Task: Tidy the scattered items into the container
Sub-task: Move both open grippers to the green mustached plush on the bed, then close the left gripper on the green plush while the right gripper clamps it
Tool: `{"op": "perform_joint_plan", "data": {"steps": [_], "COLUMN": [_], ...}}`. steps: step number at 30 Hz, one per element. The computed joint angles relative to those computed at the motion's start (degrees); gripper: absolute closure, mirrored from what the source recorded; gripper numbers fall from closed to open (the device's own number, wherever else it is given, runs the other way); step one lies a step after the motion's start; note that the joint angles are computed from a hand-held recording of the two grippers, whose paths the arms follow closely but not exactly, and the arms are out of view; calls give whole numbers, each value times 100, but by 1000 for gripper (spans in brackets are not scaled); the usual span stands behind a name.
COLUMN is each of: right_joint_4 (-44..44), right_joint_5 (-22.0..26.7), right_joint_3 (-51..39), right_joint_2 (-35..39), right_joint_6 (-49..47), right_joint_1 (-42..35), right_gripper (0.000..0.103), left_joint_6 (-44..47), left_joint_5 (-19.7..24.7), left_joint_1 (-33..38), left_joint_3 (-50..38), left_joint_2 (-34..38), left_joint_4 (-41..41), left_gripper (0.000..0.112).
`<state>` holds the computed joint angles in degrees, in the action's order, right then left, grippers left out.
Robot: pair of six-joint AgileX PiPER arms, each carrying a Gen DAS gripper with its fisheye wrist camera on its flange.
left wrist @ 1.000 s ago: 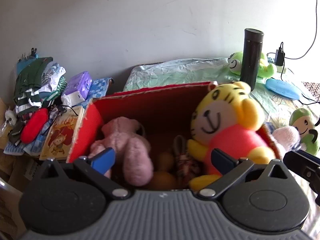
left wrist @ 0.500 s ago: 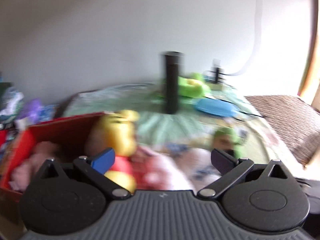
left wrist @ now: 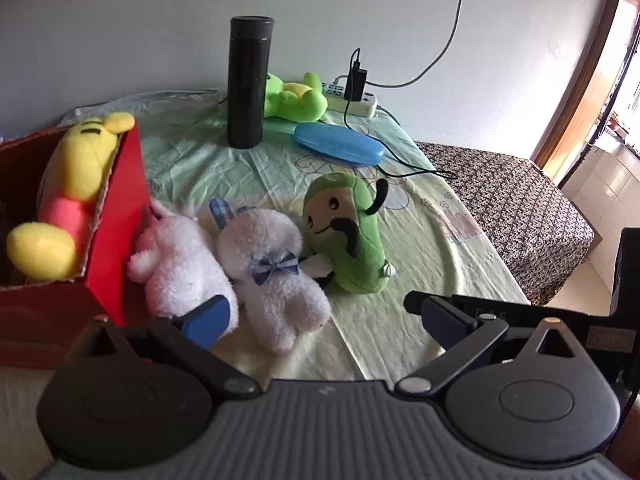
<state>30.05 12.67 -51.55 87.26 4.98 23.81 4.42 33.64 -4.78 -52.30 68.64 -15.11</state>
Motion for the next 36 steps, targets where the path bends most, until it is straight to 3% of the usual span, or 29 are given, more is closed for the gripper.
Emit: {"op": "perform_joint_plan", "data": {"steps": [3, 5, 8, 12, 14, 15, 22, 25, 32, 36], "right_joint_4": [761, 895, 1842, 2861, 3110, 3132, 2754, 2182, 1830, 2052], "right_joint_5": [108, 96, 263, 550, 689, 815, 1595, 1592, 1967, 2109], "right_joint_3": [-100, -141, -207, -425, -585, -700, -1547, -1831, -2394, -2652], "right_joint_2": [122, 186, 262, 321, 364, 425, 1059, 1258, 1794, 2051], "right_joint_6": [-753, -925, -1807, -2945, -3384, -3517, -3921, -3755, -3681, -3847], "right_joint_1": [-286, -403, -646, -867, -943, -985, -1092, -1020, -1037, -1082], "right_gripper": [68, 68, 68, 67, 61, 58, 58, 57, 57, 44], "left_joint_6": [87, 52, 37, 1398, 1709, 1721, 2068, 2329, 2647, 2745], "left_joint_5": [-179, -232, -485, -545, -505, -504, -737, -681, -648, -765], "left_joint_1": [25, -114, -403, -425, -491, -540, -708, -569, -357, -321], "left_joint_3": [23, -8, -24, -239, -391, -474, -882, -1050, -1379, -1546], "left_joint_2": [89, 208, 342, 758, 1089, 1260, 2055, 2327, 2865, 3081], "left_joint_4": [-208, -73, 243, -874, -1145, -1136, -1050, -1332, -1573, -1556], "left_gripper": [11, 11, 12, 12, 12, 12, 12, 10, 10, 12]}}
